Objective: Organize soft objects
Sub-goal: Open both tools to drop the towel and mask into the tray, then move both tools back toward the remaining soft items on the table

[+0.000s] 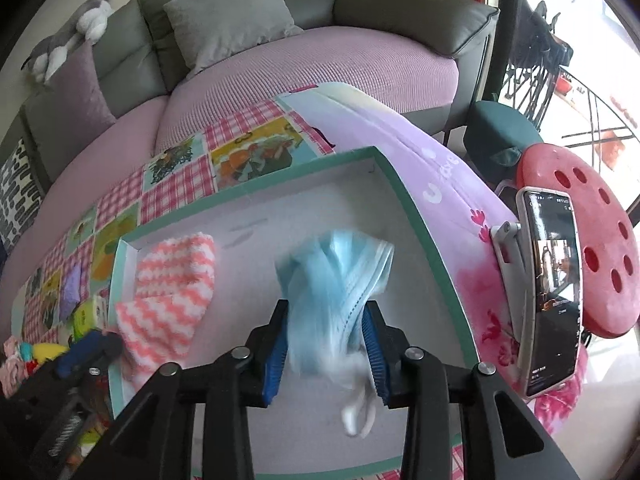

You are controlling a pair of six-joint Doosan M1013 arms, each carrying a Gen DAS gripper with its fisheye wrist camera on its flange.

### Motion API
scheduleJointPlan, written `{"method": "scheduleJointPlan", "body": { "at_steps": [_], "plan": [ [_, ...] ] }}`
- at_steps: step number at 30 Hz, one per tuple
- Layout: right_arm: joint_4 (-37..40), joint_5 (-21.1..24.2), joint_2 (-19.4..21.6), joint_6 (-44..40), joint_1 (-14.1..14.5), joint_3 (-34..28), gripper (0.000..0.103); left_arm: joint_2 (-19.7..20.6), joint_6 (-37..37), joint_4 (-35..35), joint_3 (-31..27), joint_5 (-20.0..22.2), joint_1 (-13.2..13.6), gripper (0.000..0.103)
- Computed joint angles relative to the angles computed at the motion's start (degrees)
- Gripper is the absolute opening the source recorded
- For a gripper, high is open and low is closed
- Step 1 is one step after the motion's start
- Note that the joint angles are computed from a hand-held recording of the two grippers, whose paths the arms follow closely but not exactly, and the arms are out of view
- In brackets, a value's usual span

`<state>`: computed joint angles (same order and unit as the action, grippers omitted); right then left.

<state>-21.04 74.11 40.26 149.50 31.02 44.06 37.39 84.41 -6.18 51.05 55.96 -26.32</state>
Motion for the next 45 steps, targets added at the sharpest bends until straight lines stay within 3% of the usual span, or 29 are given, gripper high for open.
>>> {"method": "scheduleJointPlan", "body": {
  "at_steps": [2,4,8,10,15,22,35,40,45],
  "plan": [
    [0.1,0.4,0.1,0.0,0.0,-0.1,0.041,-0.9,-1.5,3.0,0.9,-1.3,-0.2,0.050],
    [0.2,0.8,0.2,0.0,0.1,-0.4,0.057,-1.5,-3.8,6.7,1.6,-1.9,-0.6,0.057],
    [0.0,1.6,0.8,-1.2,0.3,-1.3,0.068,-1.4,-7.6,10.0,1.8,-1.0,-0.4,0.068],
    [0.0,1.4,1.1,-1.9,0.4,-1.6,0.079,-1.1,-11.0,12.6,1.8,-0.2,-0.3,0.080],
    [-1.0,1.3,1.5,-2.5,0.7,-1.9,0.103,-1.1,-17.1,19.3,2.8,-0.4,-0.4,0.093],
    [-2.3,-0.7,1.5,-3.0,1.1,-1.8,0.103,-0.8,-18.8,18.9,2.9,0.7,0.0,0.096],
    [-5.3,-5.2,1.0,-3.1,2.2,-2.1,0.103,-2.9,-17.9,17.1,5.1,-3.9,0.3,0.096],
    [-1.7,-10.6,0.5,-4.1,2.2,-1.7,0.103,-4.5,-18.5,19.7,5.2,-3.2,0.2,0.096],
    [-0.4,-10.9,1.6,-6.0,2.7,-3.9,0.103,-6.4,-20.2,20.3,6.1,-3.1,1.5,0.096]
  ]
}}
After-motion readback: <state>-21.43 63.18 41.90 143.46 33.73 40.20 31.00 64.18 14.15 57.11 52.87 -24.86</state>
